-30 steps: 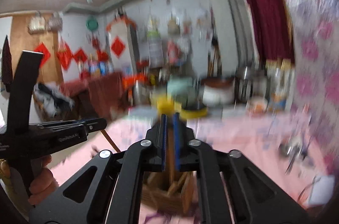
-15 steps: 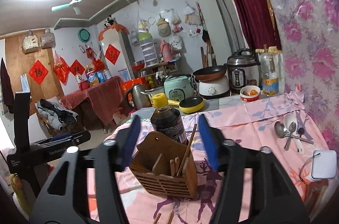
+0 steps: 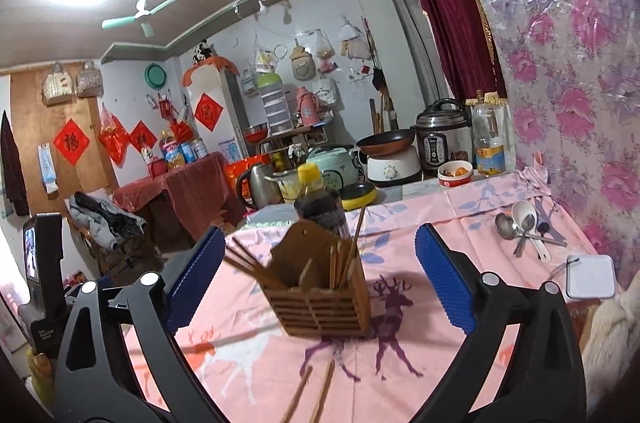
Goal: Organize utensils
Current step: 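Move both open tools back down toward the remaining chopsticks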
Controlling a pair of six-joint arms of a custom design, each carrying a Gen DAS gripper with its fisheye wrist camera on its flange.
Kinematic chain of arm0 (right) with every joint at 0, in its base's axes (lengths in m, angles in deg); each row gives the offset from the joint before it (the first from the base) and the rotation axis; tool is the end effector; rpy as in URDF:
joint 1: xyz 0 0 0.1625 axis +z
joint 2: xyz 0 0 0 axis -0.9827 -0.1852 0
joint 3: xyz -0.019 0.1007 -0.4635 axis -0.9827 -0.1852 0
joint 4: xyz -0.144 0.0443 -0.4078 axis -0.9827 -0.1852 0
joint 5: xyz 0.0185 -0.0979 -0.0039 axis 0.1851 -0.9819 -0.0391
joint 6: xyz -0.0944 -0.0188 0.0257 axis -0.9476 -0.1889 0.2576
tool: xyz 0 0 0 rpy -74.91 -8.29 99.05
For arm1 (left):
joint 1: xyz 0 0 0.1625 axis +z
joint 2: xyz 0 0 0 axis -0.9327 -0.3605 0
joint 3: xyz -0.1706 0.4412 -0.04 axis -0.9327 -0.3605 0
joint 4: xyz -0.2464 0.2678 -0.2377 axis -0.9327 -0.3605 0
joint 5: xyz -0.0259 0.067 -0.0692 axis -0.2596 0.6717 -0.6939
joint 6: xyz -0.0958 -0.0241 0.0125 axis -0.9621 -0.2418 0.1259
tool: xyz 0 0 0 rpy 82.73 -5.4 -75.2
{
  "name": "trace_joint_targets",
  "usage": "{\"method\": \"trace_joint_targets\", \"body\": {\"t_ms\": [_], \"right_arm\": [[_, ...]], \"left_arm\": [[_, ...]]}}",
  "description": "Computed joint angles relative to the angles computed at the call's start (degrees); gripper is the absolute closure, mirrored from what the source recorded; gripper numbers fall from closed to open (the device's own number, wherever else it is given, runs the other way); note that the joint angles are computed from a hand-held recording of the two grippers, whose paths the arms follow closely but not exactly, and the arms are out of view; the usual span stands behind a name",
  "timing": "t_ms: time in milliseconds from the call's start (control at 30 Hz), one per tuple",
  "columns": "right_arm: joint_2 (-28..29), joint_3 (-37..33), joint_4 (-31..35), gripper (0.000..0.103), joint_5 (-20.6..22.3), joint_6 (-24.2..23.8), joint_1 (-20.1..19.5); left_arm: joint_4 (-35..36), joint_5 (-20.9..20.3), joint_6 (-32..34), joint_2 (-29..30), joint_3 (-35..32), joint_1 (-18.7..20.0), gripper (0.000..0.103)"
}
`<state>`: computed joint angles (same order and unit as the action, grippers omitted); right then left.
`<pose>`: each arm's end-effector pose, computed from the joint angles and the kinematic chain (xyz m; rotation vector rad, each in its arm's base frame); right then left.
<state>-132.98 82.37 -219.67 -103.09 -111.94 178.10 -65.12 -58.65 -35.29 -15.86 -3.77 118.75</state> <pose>0.1941 -0.6909 0.4524 0.1252 -1.8515 1.7739 -0.4850 -0.8847 0.1518 0.8198 2.2599 -1.0553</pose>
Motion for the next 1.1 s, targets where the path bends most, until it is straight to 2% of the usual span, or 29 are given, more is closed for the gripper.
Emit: {"method": "trace_joint_targets", "body": {"t_ms": [100,267,400,600,667,733,900,1100], "right_arm": [[-0.5,4.0,-2.7,0.009,-1.0,0.3,0.3],[-0.2,10.6,-6.1,0.009,-3.0,1.2,-0.5],[0.1,15.7,-3.6,0.009,-4.6,4.5,-2.1],[1.1,18.6,2.4,0.009,-7.0,5.1,-3.9],[1.4,18.7,5.1,0.009,-7.3,5.4,-4.3],[1.8,18.6,7.3,0.009,-7.3,5.4,-4.5],[3.7,17.3,8.3,0.01,-9.8,2.8,-4.1],[3.7,16.4,11.7,0.032,-10.4,4.3,-4.5]], "left_arm": [[-3.4,0.4,-2.9,-5.4,11.6,0.5,0.007],[-7.4,2.1,-6.3,-10.9,25.3,1.4,0.007],[-9.9,4.7,-7.1,-13.4,34.3,2.4,0.007],[-3.8,4.1,-15.0,-15.4,39.4,4.9,0.007],[-3.8,4.7,-15.6,-15.3,40.1,5.4,0.007],[-7.7,6.5,-12.6,-14.8,41.1,5.3,0.006],[-12.5,6.6,-10.2,-14.2,41.8,5.4,0.004],[-18.6,7.8,-7.9,-13.1,42.3,5.0,0.004]]}}
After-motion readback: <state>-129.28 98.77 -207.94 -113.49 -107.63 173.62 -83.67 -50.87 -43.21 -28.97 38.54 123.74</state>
